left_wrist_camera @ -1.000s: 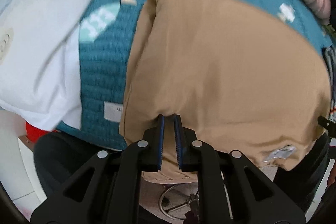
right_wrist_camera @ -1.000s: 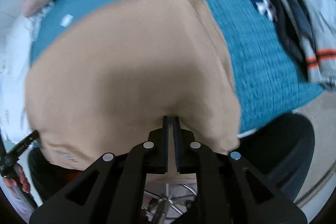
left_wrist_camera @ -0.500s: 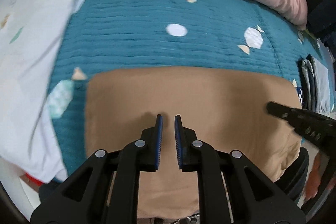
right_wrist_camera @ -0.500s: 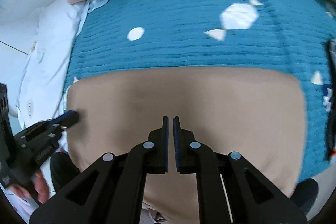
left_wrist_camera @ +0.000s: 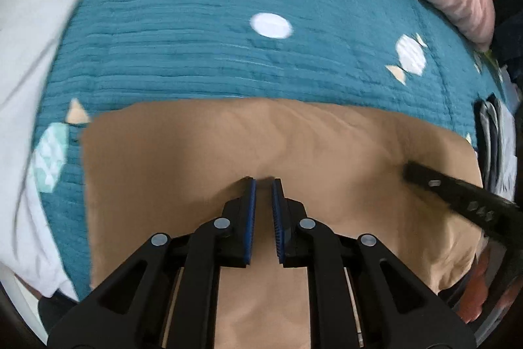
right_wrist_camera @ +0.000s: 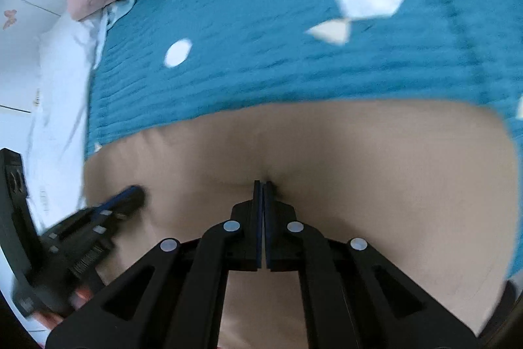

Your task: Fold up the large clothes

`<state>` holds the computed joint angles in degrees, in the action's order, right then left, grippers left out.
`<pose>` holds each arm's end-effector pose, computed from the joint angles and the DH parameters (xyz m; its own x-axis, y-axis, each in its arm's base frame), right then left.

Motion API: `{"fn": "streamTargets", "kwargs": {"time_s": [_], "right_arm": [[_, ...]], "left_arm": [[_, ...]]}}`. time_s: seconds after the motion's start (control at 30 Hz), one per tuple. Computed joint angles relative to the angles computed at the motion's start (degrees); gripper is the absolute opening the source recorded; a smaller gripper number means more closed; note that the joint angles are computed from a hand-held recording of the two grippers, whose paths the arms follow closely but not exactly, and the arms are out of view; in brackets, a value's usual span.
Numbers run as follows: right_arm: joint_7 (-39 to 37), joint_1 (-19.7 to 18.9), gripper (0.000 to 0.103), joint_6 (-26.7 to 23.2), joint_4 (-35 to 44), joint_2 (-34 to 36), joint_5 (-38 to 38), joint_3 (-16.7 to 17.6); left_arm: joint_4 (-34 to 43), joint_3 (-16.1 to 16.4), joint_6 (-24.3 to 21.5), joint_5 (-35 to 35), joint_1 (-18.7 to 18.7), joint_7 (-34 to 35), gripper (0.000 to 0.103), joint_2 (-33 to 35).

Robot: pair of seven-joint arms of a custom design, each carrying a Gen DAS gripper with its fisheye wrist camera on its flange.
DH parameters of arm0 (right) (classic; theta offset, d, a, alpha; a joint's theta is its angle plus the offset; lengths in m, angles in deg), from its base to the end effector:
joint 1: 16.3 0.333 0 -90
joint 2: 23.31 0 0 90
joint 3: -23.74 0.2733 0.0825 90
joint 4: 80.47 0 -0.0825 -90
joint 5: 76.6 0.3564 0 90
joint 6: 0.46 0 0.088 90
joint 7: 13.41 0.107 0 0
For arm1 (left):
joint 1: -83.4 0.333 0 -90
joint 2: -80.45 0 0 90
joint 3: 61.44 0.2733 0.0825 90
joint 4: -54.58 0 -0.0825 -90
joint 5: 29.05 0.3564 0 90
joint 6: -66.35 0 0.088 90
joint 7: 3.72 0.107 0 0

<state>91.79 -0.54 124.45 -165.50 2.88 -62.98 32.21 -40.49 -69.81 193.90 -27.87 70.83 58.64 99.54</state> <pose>0.6114 0.2683 0.4109 0.0434 -0.9432 -0.3295 -0.9909 0.0015 -0.1349 0.5977 -0.2186 0.4120 0.1053 -0.9853 0.1345 -0.9721 -0.1305 -0.1948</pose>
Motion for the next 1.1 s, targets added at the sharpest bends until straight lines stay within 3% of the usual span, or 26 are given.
{"fn": "streamTargets", "kwargs": {"time_s": [0.27, 0.43, 0.6, 0.8, 0.97, 1.0, 1.07, 1.1], "right_arm": [[-1.6, -2.9, 0.000, 1.2, -7.0, -6.0, -0.2, -1.9], [3.7, -1.7, 0.000, 1.1, -10.3, -9.0, -8.3, -4.4], [2.1, -3.9, 0.000, 3.6, -13.5, -9.0, -5.7, -4.0], [5.0, -2.4, 0.000, 3.9, -12.9, -8.1, -9.7, -4.2], [6.0, -3.0, 0.004, 3.6, -13.4, -10.0, -8.4, -3.9], [6.2, -2.9, 0.010, 3.5, -13.5, -10.6, -8.7, -4.0], [6.1, -2.9, 0.043, 3.6, -14.3, -12.3, -8.8, -4.0], [6.7, -2.7, 0.075, 5.2, -16.2, -14.3, -9.5, -4.2]], "left_arm": [[-7.2, 1.3, 1.0, 0.8, 2.8, -1.9, 0.012, -6.3], [-9.9, 1.3, 1.1, 1.6, 3.9, -2.8, 0.012, -8.5], [-10.5, 1.0, 1.6, 1.7, 4.6, -2.9, 0.011, -7.1], [-10.2, 1.2, 1.5, 2.7, 4.0, -4.1, 0.011, -6.3], [-10.5, 1.1, 1.5, 0.9, 4.5, -5.3, 0.012, -7.7], [-10.4, 1.0, 1.1, 1.0, 4.5, -5.4, 0.012, -8.2], [-10.7, 0.6, 1.4, 0.8, 4.4, -4.9, 0.013, -9.4], [-10.7, 0.4, 1.4, 1.0, 4.3, -4.9, 0.013, -9.9]]}}
